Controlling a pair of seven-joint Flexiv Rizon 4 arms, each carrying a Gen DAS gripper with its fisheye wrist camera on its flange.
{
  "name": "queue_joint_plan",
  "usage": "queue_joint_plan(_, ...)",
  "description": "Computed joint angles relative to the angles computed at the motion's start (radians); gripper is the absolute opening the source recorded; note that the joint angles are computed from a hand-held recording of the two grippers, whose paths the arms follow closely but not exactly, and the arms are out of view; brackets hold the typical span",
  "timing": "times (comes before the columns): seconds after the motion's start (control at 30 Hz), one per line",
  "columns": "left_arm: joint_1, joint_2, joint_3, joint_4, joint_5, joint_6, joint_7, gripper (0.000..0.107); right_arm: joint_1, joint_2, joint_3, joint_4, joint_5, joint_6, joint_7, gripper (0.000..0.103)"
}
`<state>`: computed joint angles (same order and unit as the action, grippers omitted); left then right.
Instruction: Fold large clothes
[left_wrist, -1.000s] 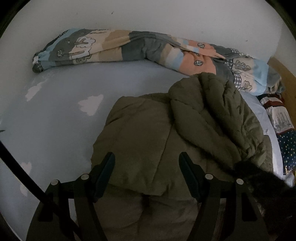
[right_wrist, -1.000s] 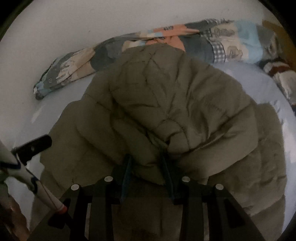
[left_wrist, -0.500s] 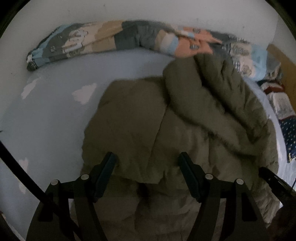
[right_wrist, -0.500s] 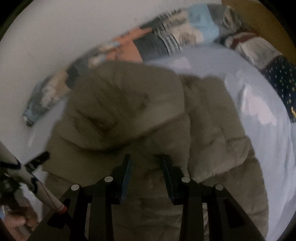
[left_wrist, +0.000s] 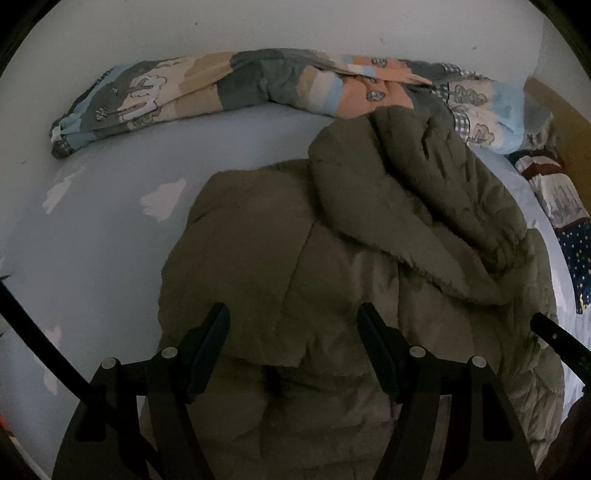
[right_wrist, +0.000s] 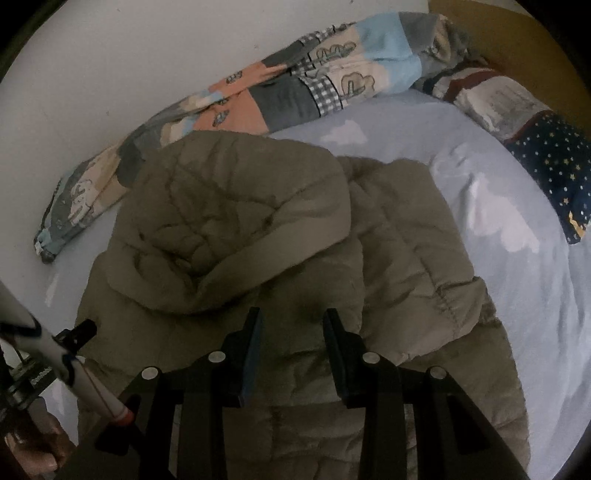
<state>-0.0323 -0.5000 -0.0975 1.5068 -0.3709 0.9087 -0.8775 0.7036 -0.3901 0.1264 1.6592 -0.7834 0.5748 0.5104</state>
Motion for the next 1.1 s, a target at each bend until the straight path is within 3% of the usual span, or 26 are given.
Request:
queue_joint_plan(0.2,-0.004,0.001,0.004,0.003,0.024,-0.019,0.008,0.071,-0.023,-0.029,0.021,-0.023,0.110,0.022,-0.074,0.037)
queue_joint_plan(0.47,0.030,0.086,-0.040,0.110,-0.110,0.056,0.105,0.071,0.013,-0.003,0.009,-0.025,0.080,0.001,-0.046,0.037)
queue_joint_plan(0.6,0.054,0.185,-0.066,0.238,-0.264,0.158,0.220,0.071,0.041,0.015,0.010,-0.040,0.032,-0.033,-0.017,0.037)
queue_joint_plan(0.7,0.063,0.284,-0.098,0.376,-0.500,0.304,0.434,0.071,0.077,0.035,0.013,-0.054,-0.041,-0.078,0.013,0.037)
queue_joint_plan(0.77,0.050,0.335,-0.079,0.432,-0.579,0.336,0.518,0.071,0.107,0.048,0.022,-0.055,-0.089,-0.114,0.054,0.037)
queue_joint_plan(0.83,0.046,0.394,-0.043,0.485,-0.645,0.286,0.578,0.072,0.142,0.056,0.041,-0.050,-0.131,-0.142,0.102,0.037)
queue_joint_plan(1.0,0.033,0.537,0.102,0.650,-0.699,0.146,0.705,0.076,0.213,0.039,0.096,-0.045,-0.104,-0.196,0.164,0.037)
queue_joint_plan(1.1,0.063,0.563,0.181,0.684,-0.523,0.012,0.603,0.076,0.250,0.017,0.119,-0.055,-0.053,-0.212,0.151,0.037)
